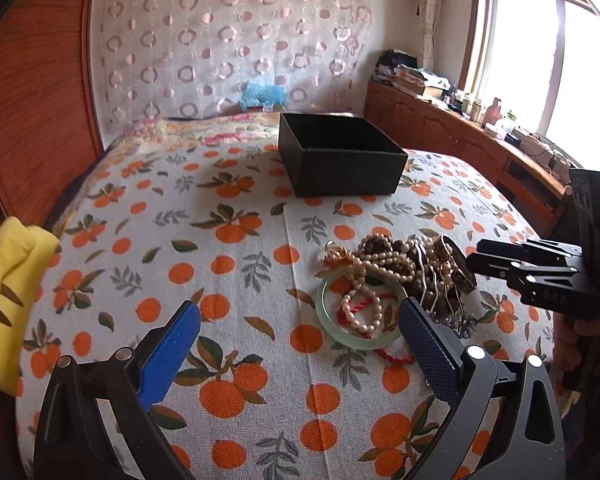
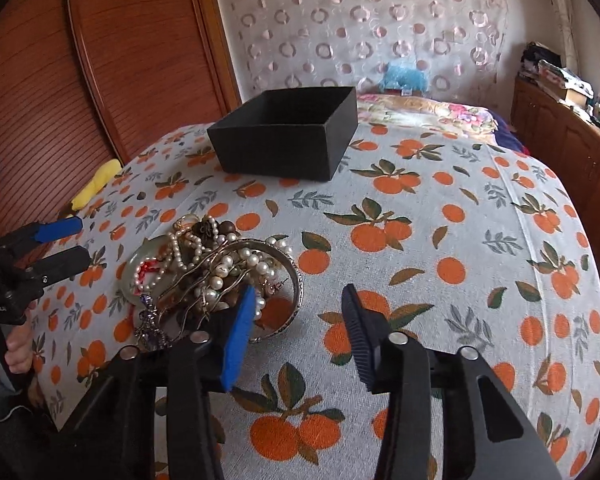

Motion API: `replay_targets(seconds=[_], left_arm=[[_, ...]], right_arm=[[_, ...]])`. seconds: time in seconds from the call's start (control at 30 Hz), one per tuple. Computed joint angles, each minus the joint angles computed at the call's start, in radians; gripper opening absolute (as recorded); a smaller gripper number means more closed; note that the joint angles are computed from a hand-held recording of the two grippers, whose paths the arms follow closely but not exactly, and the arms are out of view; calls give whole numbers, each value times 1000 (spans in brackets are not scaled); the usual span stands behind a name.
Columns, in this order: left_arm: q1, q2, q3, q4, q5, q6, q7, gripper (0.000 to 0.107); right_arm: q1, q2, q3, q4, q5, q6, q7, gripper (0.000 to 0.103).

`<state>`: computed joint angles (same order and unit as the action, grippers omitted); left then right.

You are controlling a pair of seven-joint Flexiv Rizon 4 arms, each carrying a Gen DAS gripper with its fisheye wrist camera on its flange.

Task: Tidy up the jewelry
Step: 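Lower the left tool onto the jewelry pile while the right tool also lowers beside it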

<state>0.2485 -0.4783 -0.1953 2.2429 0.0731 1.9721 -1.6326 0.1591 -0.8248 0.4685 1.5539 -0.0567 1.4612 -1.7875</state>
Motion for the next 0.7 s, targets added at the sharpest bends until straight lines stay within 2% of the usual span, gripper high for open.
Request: replay_targets(seconds=[0.07,0.13,0.2,0.3,0.4,0.53,0.6,0.63,0.7], left_arm=[[50,-8,-44,-5,28,-13,-2,91],[111,-19,-106,-15,57,-44,2,76],[178,-37,-178,-23,79,-73,12,65],[223,-57,-240,-40,72,-123,46,49],[201,-70,-234,-61,32,-157,89,35],[205,-84,-253,-77,-7,-173,141,30],[194,-83,-248,-83,-23,-177,163,23],[181,-82,-238,-89,-33,-182,173,16],[98,-67,-152,-100,-64,-188,189,5]], right_arm=[[13,-4,-15,-15,-9,-20,4,37],[28,-5,-34,-27,-15,-36,7,32],[36,-9,-44,-39,-16,-52,7,29],[45,-15,-55,-56,-13,-72,4,28],[47,-18,-55,-68,-5,-95,-6,28],[66,-15,-78,-71,-2,-94,-13,26],[74,-14,-88,-71,-3,-95,-14,25],[78,-14,-93,-72,-5,-96,-14,24],[86,-14,-103,-73,-8,-93,-12,22]])
